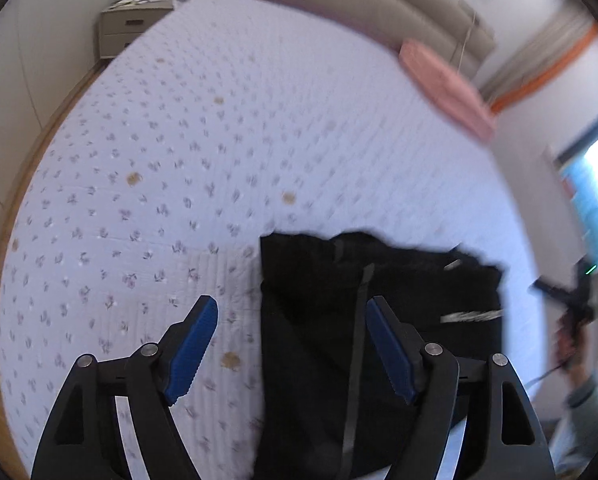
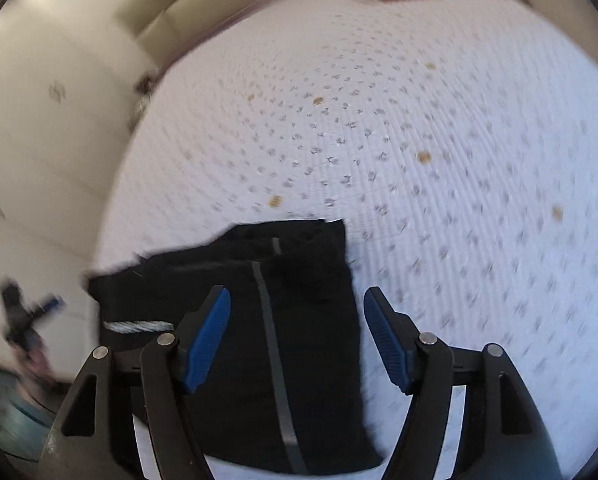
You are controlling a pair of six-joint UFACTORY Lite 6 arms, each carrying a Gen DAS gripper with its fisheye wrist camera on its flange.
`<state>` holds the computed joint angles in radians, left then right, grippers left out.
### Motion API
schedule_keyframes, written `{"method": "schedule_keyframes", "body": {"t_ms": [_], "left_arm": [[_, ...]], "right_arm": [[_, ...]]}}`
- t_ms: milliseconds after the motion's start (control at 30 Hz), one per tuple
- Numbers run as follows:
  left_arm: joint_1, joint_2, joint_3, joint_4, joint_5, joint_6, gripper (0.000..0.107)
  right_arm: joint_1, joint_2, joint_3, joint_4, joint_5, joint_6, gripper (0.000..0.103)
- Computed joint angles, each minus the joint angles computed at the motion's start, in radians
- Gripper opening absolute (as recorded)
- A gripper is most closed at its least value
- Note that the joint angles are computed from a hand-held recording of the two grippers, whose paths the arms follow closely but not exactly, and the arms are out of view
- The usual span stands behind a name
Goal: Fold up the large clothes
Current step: 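Lower the folded jacket onto the bed and open both grippers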
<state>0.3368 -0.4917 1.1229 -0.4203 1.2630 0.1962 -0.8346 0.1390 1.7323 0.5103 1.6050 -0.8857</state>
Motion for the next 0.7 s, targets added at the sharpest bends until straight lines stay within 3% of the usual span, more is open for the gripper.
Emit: {"method": "schedule_keyframes", "body": {"t_ms": [67,167,300,500,533,567,600,633,667,700], "left_arm": [[-0.103,0.016,-0.093,0.034,-0.11,-0.018,0.078],[-0.157,0.058,-0.16,0.033,-0.192,0.021,0.078],[-0.078,0.143,-0.188,-0.083,-0.206,0.169,0.078],[-0.008,0.258,-0.195,-0.236,-0.208,0.323,0.078],[-0.008,0.266,-0.195,-0.25,-0.217,0.329,0.078],[-0.002,0.275,-0.197,-0.273,-0.226,0.34,0.078],[-0.001,0.268,-0.202,-0.284,-0.248,0.333,0.075],[-0.005,0.256,-0.204,-0.294,-0.26,0.329,0.054],[-0.002,0.248,-0.202,-0.323,-0.242,0.343,0.025],[-0.013,0.229,-0.204,-0.312,-0.243,0.316,0.021]], "right_arm": [[0.059,-0.054,-0.133,-0.027,-0.119,-0.083,0.072],[0.135,-0.059,-0.252,-0.048,-0.243,-0.161,0.072],[0.178,0.008,-0.298,-0.046,-0.375,-0.184,0.072],[0.154,0.179,-0.243,-0.022,-0.299,-0.188,0.072],[0.153,0.182,-0.253,-0.018,-0.3,-0.184,0.064],[0.147,0.177,-0.255,-0.009,-0.283,-0.186,0.042],[0.144,0.167,-0.265,0.001,-0.273,-0.192,0.041],[0.142,0.12,-0.3,0.003,-0.299,-0.207,0.033],[0.14,0.073,-0.33,0.004,-0.312,-0.231,0.024],[0.143,0.023,-0.36,-0.006,-0.326,-0.247,0.023]]}}
